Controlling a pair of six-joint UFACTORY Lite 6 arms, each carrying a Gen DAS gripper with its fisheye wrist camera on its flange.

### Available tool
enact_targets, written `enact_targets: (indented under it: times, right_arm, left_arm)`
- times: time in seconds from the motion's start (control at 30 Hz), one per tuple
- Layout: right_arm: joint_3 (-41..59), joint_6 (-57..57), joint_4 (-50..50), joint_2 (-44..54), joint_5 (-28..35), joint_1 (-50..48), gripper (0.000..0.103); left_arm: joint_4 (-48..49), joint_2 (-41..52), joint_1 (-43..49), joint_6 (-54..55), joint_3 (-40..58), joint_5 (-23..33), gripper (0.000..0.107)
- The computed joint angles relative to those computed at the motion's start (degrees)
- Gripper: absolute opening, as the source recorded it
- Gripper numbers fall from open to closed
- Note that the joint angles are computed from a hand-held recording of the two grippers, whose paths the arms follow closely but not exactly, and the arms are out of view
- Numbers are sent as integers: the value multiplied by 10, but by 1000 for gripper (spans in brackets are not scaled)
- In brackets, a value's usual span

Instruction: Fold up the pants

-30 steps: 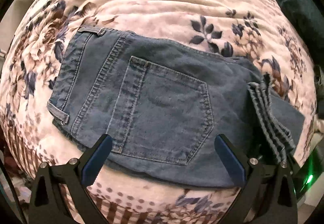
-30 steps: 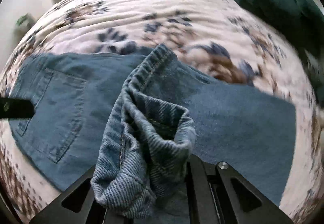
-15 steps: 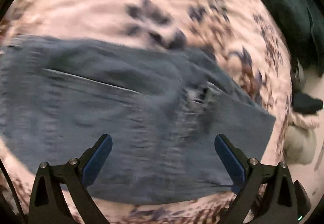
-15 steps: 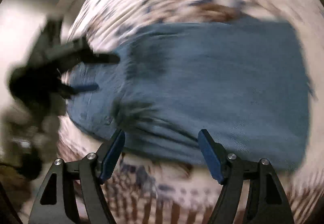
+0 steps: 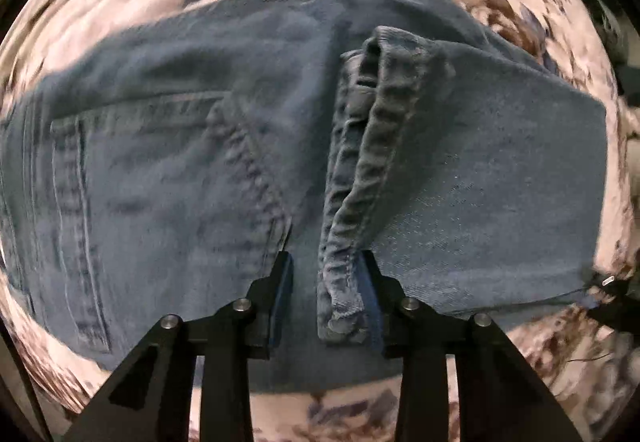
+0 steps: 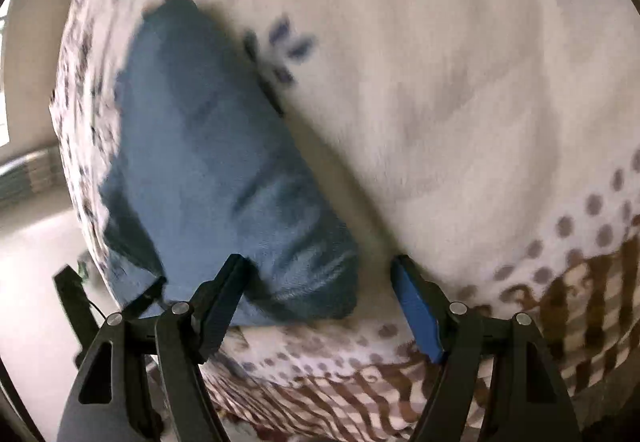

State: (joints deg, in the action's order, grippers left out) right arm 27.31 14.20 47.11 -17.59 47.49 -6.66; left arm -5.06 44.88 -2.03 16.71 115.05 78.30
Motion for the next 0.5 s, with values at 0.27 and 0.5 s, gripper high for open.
enact_targets:
  times: [0.27,0.5]
  right_arm:
    - [-27,-42,14,-30,34,-52,77]
    - [8,-9,-7,8,8,4,77]
  left_arm:
    - [-137,60,49,-93,72,79,59]
    - [-61,-101,-18,-64,-129,-60,11]
